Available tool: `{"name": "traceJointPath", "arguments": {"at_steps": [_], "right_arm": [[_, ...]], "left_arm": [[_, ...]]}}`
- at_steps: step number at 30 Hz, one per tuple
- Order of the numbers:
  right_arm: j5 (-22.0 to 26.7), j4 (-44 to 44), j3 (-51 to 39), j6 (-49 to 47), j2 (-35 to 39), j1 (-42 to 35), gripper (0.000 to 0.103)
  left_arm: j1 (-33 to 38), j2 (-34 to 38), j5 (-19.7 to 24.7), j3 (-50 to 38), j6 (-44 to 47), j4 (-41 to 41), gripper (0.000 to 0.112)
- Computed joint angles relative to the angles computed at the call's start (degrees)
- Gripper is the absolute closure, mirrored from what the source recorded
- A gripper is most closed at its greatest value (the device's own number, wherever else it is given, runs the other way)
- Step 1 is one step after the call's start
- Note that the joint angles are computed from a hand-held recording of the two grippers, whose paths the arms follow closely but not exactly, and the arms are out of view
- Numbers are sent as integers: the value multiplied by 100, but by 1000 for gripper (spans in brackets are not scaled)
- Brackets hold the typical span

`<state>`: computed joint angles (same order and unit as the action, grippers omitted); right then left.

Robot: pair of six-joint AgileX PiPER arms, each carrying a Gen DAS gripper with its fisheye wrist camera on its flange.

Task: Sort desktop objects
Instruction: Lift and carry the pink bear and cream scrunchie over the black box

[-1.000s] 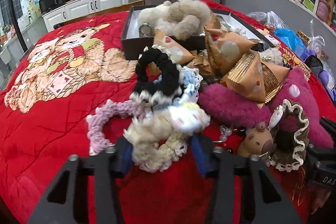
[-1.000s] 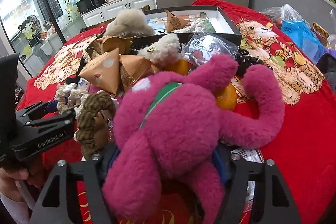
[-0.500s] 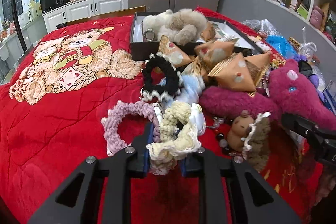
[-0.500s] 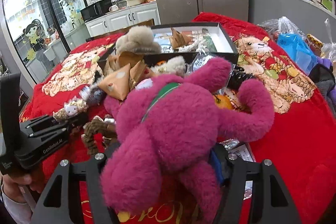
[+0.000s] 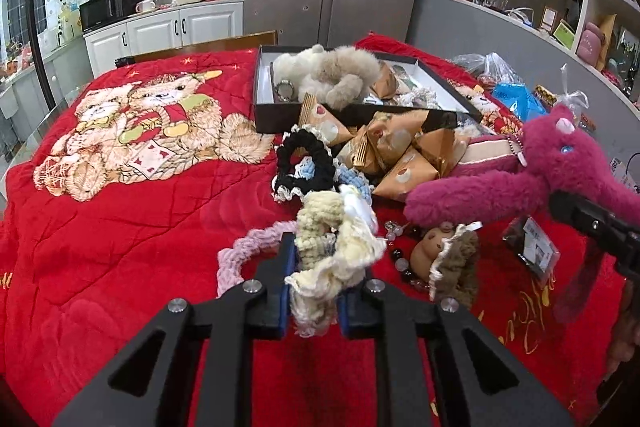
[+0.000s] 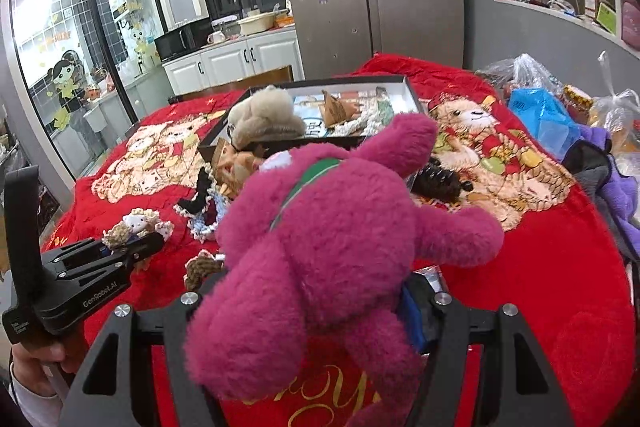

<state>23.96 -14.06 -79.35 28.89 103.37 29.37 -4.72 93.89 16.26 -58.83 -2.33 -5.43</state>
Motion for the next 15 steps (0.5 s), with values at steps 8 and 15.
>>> {"name": "traceJointPath", "arguments": {"at_steps": [8,15], "right_arm": [[-63,-359,179,361,-465,74,36],[-24,-421,166,337,-663,129,36]], "left_arm": [[-88,-357,134,23,-6,-11,97],[-177,-500,283,-25,-255,189,97]]}}
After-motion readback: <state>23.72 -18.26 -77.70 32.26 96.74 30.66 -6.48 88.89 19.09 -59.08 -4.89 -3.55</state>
